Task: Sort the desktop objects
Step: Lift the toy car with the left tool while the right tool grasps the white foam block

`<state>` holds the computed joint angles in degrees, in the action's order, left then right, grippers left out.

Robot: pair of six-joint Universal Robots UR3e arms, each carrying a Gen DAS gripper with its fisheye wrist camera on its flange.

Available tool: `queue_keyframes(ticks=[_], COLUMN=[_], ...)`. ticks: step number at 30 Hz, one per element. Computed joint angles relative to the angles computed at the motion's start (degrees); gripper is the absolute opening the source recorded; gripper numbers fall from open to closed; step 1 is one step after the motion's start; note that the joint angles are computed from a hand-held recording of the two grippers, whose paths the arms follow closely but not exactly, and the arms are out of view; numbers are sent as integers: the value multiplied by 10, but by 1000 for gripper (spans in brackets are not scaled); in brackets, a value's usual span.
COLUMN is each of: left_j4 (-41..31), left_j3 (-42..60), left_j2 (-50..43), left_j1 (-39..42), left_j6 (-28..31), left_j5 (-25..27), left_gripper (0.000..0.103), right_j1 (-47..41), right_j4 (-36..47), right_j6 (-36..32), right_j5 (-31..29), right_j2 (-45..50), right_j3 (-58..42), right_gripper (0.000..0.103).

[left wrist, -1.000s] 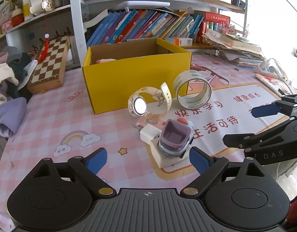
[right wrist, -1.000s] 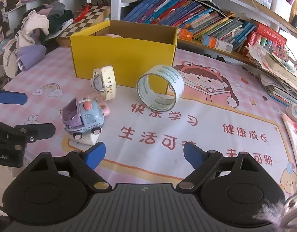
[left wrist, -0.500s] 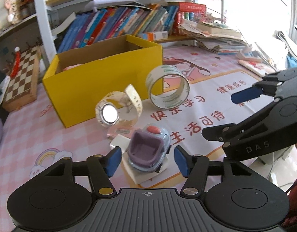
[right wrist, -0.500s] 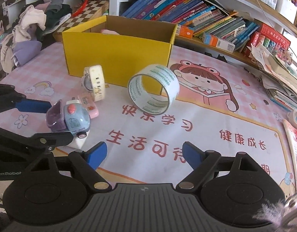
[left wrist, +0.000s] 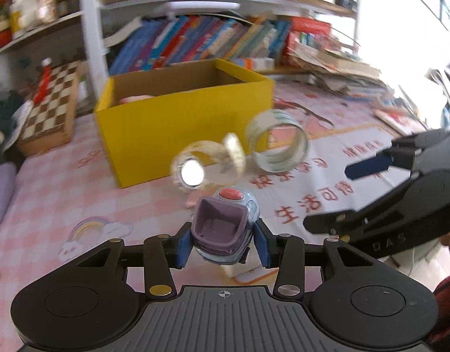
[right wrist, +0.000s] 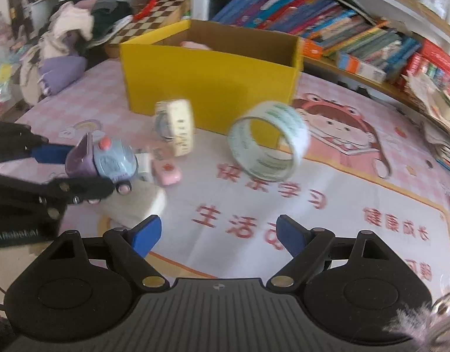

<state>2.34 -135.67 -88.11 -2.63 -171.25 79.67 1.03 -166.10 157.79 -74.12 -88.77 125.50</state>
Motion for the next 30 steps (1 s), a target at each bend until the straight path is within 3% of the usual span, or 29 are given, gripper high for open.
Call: queue_keyframes(ticks=[9,21,27,30], left_j4=[-46,-90,-111,-118], left_j3=[-61,-106,-116,-117], left_j2=[100,181,203,207], left_j1=[74,149,177,185], left_j6=[0,22,35,41], left_j5=[-19,-50,-62,-69], left_gripper=[42,42,42,42], right_j1=[68,130,141,137], right_j4=[39,76,89,90], right_j6=[-16,11,42,52], right_j5=[15,-18,-46,-43], right_j2=[76,164,193,193], right_j3=[-80,-178,-212,-210], right_gripper=[86,85,67,66])
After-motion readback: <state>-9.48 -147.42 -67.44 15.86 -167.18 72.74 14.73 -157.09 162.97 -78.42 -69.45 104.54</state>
